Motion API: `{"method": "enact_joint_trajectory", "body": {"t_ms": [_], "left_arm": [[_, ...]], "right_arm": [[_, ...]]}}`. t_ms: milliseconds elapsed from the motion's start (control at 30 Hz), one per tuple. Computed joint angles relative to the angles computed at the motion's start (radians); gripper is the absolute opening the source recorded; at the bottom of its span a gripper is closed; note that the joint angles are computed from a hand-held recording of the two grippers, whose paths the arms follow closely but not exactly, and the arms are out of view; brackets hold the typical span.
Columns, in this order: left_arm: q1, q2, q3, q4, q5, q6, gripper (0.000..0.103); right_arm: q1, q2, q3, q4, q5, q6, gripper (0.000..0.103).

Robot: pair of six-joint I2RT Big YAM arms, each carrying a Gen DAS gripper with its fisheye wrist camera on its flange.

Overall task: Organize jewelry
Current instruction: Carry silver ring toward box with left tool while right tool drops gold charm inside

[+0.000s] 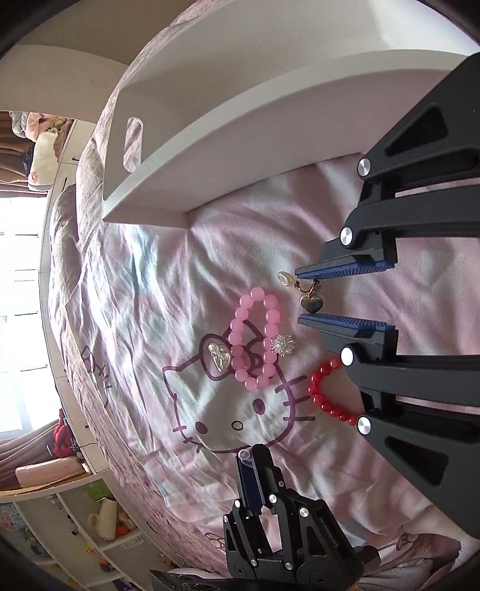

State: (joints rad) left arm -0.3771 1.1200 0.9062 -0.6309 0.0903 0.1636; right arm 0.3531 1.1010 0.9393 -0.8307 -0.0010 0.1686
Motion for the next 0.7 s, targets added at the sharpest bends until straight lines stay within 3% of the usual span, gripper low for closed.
{"method": "enact_joint_trajectory", "body": {"t_ms": [433, 533, 700], "left_arm": [[-0.126, 0.128, 0.273, 0.022, -0.104, -0.088, 0.022], [-0.168, 0.185, 0.357, -0.021, -0.179, -0.100, 0.023], [-0.223, 0.247, 0.451, -0.057, -0.219, -0.146, 0.023]], "right_arm": [[-0.144, -0.069, 0.107, -0.030, 0.019, -0.005, 0.020], [-0.192, -0.085, 0.121, -0.037, 0.009, 0.004, 0.020], [-0.264, -0.096, 0.151, -0.049, 0.008, -0.021, 0.020]]}}
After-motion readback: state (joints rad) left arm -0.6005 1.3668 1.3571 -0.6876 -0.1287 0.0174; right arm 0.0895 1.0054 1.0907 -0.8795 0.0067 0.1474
